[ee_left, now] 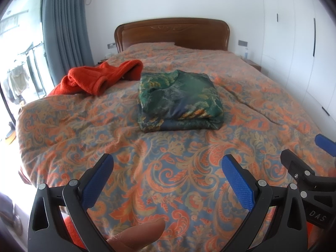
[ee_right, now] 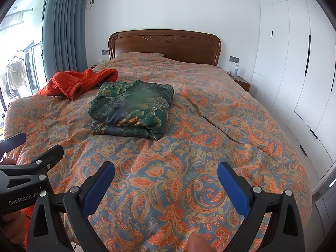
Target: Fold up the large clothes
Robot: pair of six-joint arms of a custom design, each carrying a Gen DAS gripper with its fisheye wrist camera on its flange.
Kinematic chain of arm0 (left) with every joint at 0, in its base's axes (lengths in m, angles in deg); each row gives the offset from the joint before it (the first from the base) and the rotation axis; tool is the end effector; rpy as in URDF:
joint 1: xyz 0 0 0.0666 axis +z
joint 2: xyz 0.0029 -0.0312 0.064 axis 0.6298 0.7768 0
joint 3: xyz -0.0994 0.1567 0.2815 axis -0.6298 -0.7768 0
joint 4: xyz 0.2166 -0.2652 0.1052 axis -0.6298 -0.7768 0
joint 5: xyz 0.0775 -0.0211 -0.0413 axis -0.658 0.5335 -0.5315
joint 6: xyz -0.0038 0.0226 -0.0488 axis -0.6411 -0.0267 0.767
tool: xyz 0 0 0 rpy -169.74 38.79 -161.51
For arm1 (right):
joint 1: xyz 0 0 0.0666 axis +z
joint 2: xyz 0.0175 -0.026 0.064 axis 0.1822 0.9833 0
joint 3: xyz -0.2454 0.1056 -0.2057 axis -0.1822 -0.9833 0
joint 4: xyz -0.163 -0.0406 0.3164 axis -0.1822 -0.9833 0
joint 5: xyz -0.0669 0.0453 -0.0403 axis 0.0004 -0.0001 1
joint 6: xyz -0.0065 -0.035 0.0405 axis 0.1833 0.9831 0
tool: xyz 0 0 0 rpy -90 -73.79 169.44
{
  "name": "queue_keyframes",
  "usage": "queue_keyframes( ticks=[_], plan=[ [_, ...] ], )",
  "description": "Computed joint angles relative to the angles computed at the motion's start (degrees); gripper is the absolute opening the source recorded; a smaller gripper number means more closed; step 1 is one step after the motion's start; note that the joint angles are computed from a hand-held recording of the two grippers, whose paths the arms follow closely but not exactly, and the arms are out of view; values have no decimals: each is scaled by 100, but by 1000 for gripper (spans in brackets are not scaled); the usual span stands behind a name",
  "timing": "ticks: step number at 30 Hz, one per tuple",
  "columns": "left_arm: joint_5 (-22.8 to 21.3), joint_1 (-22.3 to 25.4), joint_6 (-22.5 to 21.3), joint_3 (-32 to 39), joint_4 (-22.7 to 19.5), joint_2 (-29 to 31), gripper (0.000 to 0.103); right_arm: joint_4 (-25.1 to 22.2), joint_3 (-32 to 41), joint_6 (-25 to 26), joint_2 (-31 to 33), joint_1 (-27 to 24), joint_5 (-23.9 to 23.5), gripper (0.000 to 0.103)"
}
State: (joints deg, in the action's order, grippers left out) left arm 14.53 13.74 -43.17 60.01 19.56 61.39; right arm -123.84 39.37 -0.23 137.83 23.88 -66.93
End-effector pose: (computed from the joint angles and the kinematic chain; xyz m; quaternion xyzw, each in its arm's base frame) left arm 0.5507 -0.2535 0.4471 0.1327 0.8924 -0.0240 0.4305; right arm 0.4812 0.0996 0.4906 0.1047 0.8938 -0.0743 0.4296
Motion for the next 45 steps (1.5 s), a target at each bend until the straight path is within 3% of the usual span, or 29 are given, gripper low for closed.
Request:
queue_keyframes(
  ticks=[45],
  plan=[
    [45,45,84,-69,21,80,103,-122,51,90,53,-22,131,100]
  ],
)
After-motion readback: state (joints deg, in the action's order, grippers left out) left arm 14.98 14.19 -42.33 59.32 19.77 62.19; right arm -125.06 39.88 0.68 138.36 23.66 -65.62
